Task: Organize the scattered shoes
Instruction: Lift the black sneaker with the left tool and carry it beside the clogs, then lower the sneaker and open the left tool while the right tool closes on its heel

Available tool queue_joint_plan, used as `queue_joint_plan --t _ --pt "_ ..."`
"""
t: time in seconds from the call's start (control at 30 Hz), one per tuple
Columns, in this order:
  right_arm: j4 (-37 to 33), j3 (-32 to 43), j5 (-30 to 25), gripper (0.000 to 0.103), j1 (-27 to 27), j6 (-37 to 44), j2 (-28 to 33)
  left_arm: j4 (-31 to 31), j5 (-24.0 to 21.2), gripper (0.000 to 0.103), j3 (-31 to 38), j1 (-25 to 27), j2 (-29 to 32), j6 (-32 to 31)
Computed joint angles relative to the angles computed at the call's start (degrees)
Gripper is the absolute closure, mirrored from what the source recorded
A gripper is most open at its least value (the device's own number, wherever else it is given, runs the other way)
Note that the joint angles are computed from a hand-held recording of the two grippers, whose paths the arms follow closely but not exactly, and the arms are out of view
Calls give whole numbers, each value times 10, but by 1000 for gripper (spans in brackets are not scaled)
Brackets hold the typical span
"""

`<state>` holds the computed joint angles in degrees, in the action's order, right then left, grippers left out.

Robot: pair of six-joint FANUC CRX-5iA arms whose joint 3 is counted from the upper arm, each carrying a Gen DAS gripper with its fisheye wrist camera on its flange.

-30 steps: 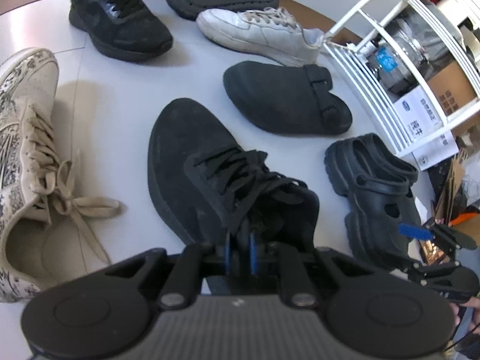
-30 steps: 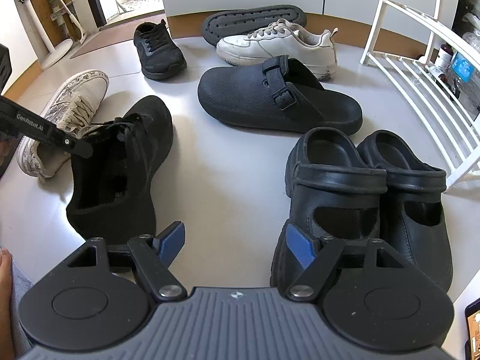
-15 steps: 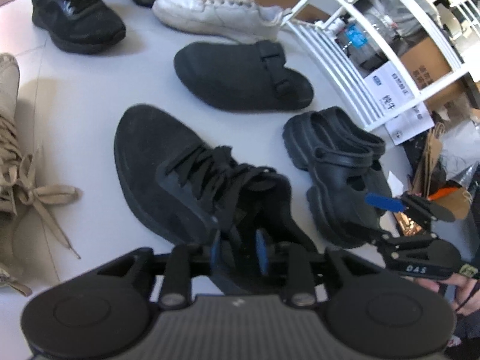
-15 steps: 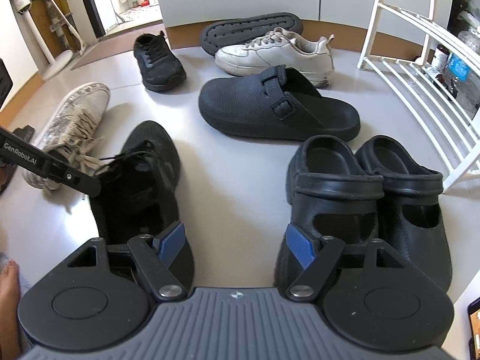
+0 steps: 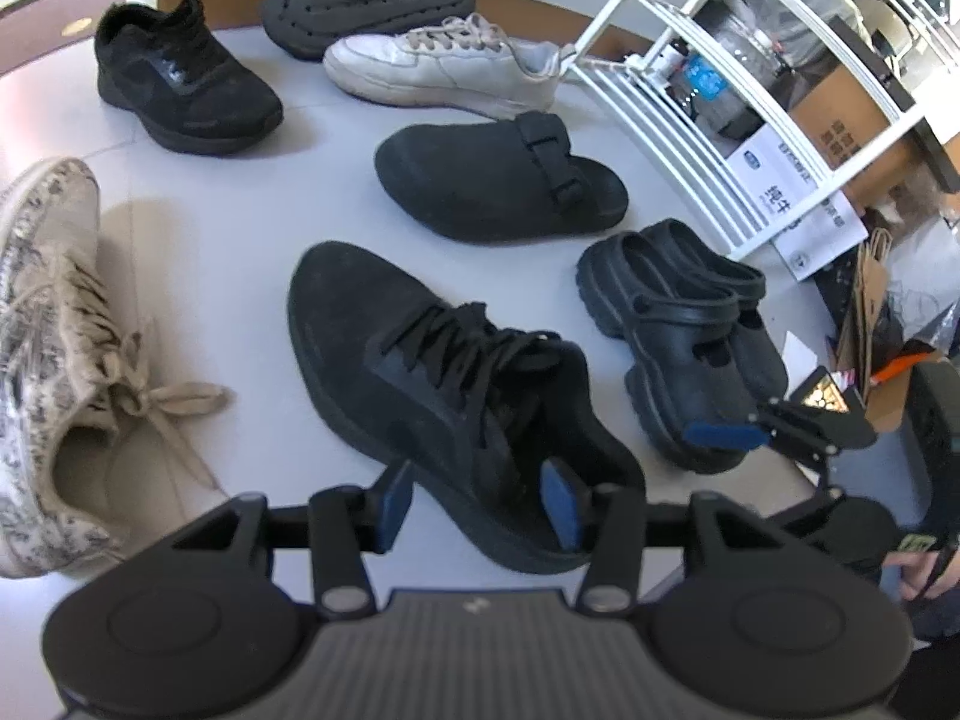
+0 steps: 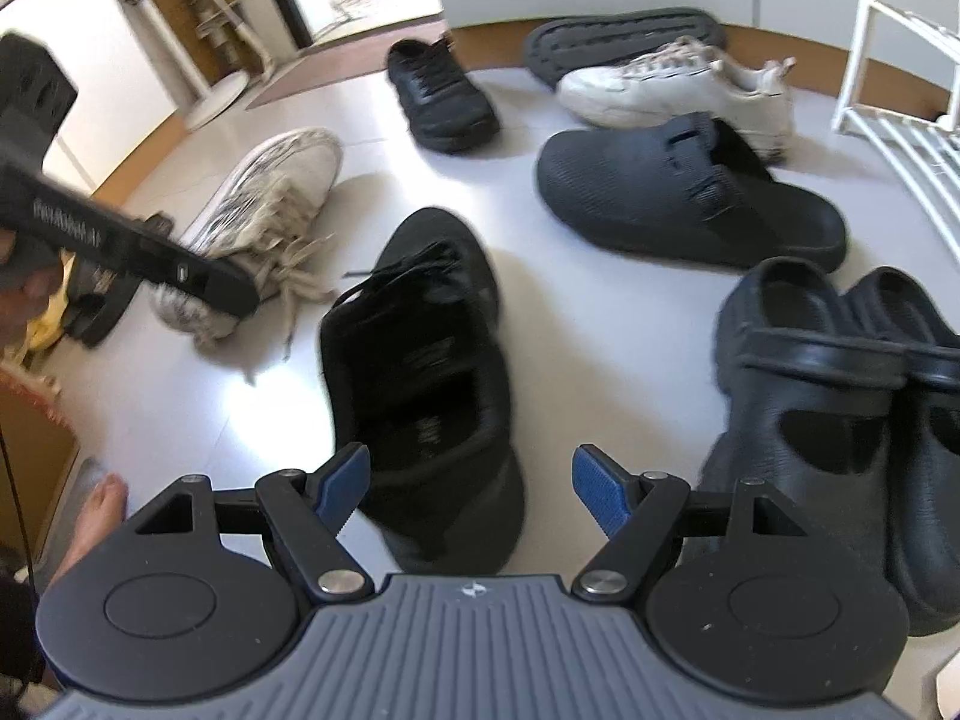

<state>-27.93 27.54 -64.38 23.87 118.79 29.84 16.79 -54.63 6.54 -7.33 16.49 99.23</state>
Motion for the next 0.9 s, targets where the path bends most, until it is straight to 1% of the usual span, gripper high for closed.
queue_joint_plan --t 0.03,0.1,0.13,0.17,0.2,0.27,0.3,0.33,0.5,0.57,0.7,0.9 --pt "0 3 -8 28 1 2 2 -6 -3 43 1 0 -2 3" --pt "3 5 -18 32 4 1 6 -15 -4 43 0 -1 -7 13" --pt "4 6 -22 34 5 2 7 -18 1 43 -5 -2 -11 16" --pt "4 6 -23 39 7 4 8 -20 4 43 -7 -3 -12 17" --pt "5 5 -24 41 8 5 8 -22 15 43 -16 -5 -15 21" --pt "5 3 -23 43 9 10 8 -23 32 43 -27 -7 -19 27" --pt "3 3 -21 43 9 14 8 -24 49 43 -39 -7 -23 32" --pt "1 3 -20 43 9 16 8 -21 56 43 -47 -6 -25 32" --pt "7 -6 -6 43 7 2 3 -25 62 44 -58 -5 -29 48" --pt "20 -8 6 43 9 -12 3 -27 66 44 -61 -5 -29 54" --pt "53 -13 38 43 13 -51 4 -57 60 45 -52 -12 -26 81" --pt "112 -24 95 43 22 -124 8 -71 61 45 -49 -16 -30 89"
